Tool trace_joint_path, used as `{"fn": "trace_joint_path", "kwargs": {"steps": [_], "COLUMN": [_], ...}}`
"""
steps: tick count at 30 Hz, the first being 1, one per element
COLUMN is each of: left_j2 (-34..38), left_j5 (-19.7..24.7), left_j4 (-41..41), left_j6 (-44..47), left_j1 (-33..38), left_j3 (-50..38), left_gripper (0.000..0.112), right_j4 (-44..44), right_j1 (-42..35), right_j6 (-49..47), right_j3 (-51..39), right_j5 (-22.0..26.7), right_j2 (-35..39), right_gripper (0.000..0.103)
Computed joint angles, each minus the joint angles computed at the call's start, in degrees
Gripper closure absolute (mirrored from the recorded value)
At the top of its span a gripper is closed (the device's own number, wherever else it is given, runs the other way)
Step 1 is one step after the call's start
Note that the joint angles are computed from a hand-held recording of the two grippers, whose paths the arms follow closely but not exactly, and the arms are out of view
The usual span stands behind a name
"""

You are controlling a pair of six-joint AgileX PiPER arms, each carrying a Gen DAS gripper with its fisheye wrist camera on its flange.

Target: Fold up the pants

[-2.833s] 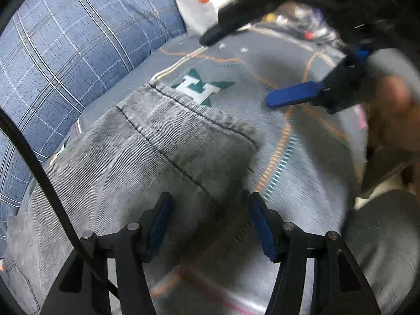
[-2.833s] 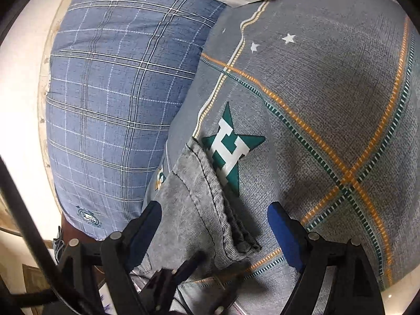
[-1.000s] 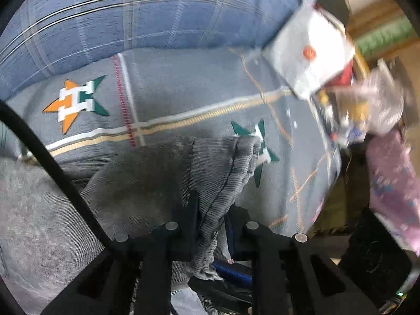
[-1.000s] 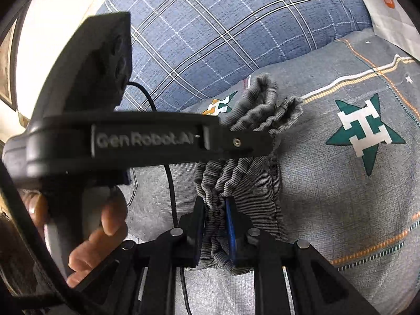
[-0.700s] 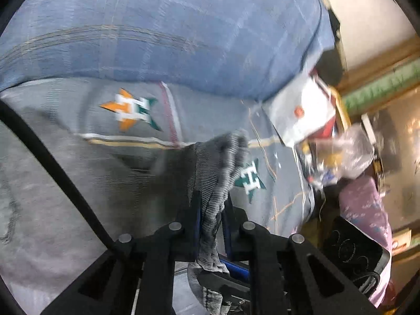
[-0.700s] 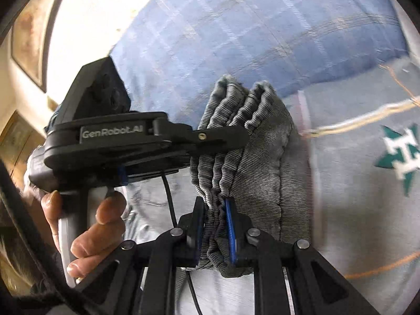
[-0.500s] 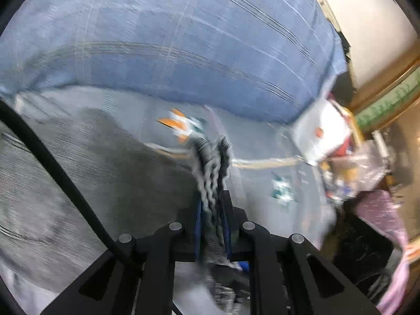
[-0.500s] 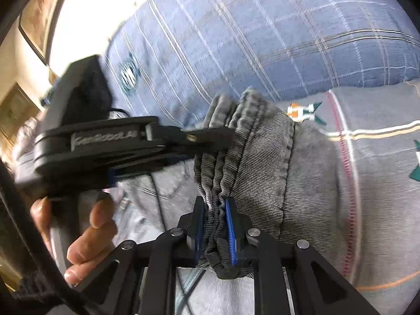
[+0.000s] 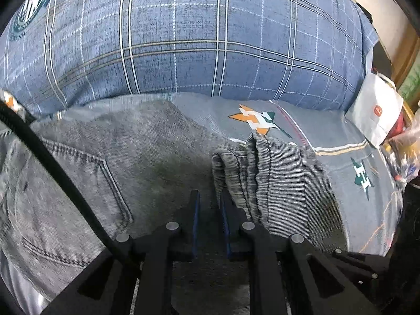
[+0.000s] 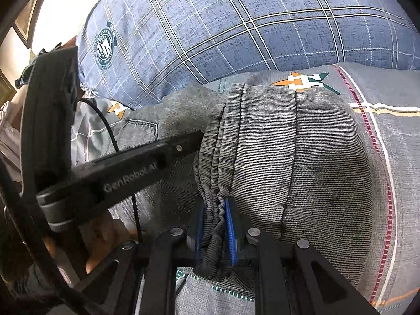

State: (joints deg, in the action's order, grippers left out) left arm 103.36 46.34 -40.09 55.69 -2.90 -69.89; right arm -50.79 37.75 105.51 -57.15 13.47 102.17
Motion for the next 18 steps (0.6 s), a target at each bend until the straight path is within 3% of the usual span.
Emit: {"fn": "trace_joint_path", "kwargs": {"steps": [4, 7, 10, 14, 16, 18], "left_j2": [2.54, 2.04, 1.61, -1.29, -0.19, -0.29], "left_j5": [7.20, 4.41, 5.02, 3.66, 10.80, 12.72], "left_j4": [-6.39, -8.19, -7.22, -8.57, -11.11, -11.59], "left_j6": [0.45, 1.28, 1.50, 8.49, 11.13, 11.87], "left_j1": [3.31, 3.90, 4.32, 3.73, 5.03, 4.88], "left_j3": [-2.68, -1.70, -2.31, -0.05, -1.57, -1.14], "left_gripper": [0.099, 0.099, 0.099, 0.098, 0.095, 0.080], "right_j4": [-2.23, -4.63, -7.19, -1.72, -0.80, -1.03], "right_j1": [0.44, 1.14, 2.09, 1.86, 2.32, 2.66], "right_j6": [2.27, 4.57, 7.23, 0.23, -1.82, -2.18], "right_j3": [0.28, -0.08, 0.23, -1.41, -2.28, -2.52], "right_j5": [0.41, 1.45, 3.02, 3.78, 5.24, 5.88], "right_j2": [-0.33, 0.13, -0.61, 0.82, 1.40, 1.47], "right_gripper": [0.086, 0.086, 0.086, 0.082, 0.082, 0.079]}}
